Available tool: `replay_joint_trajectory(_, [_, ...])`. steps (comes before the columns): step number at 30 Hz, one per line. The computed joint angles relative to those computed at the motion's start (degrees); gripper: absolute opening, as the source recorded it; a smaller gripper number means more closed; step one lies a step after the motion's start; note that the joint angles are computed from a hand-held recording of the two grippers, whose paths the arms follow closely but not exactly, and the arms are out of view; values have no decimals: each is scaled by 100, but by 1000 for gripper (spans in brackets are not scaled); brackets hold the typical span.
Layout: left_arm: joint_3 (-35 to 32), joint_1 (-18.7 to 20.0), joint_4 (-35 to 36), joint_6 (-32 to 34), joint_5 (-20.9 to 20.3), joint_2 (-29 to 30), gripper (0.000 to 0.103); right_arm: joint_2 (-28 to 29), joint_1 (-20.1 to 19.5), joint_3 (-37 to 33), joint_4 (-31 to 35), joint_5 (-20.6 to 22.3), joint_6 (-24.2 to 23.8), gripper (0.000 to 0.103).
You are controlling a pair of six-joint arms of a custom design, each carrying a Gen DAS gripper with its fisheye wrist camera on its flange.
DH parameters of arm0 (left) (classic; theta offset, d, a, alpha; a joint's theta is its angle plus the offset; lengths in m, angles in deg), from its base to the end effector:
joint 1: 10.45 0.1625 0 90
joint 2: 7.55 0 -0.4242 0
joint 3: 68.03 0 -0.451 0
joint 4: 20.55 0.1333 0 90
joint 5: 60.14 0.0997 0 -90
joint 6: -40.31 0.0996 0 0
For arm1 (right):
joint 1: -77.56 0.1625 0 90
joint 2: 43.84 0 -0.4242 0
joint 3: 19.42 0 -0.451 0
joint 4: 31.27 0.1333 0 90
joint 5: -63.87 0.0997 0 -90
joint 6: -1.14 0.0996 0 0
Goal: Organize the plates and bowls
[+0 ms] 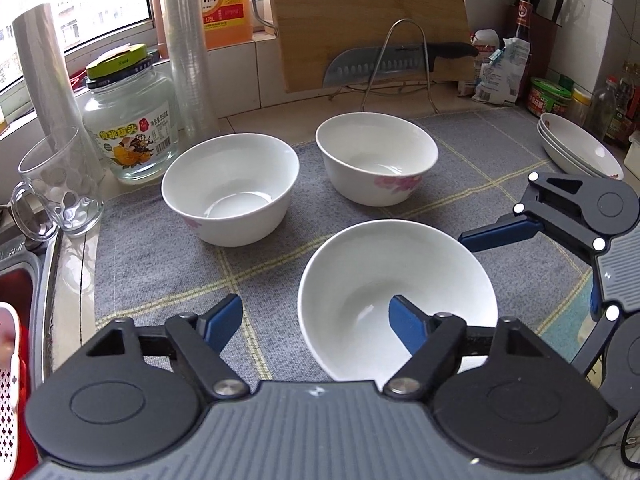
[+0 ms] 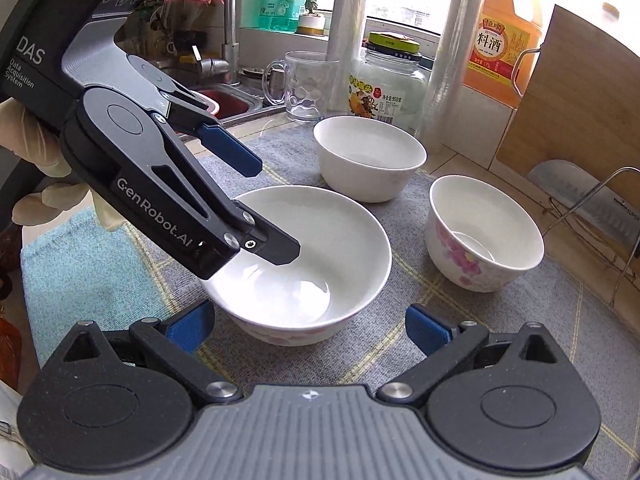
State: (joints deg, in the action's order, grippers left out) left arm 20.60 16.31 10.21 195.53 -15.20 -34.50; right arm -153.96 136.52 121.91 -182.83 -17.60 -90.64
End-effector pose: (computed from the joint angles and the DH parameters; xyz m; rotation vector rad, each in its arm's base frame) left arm -0.3453 -0.4024 -0.1083 0.8323 2.3199 -0.6726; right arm -0.0668 -0.3982 0.2925 1.4111 -2.3001 0.5268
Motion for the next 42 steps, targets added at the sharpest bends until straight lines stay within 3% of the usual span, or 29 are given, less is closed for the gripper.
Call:
replay_joint_trajectory(2, [-17,34,-11,69,123,-15,67,-33,-7,14,17,26,-66,98])
replay_joint_trajectory(11, [-94,99,-73,340,405,-4,52,-118,-1,-6,267,66,-263,87])
replay_joint_trajectory(28, [-122,42,-36,342,500,-9,52,-223,-6,-42,449,3,-173,86])
replay_joint_trajectory(42, [-521,-84,-68,726,875,256,52,-933,-466,29,809,241,-156,86])
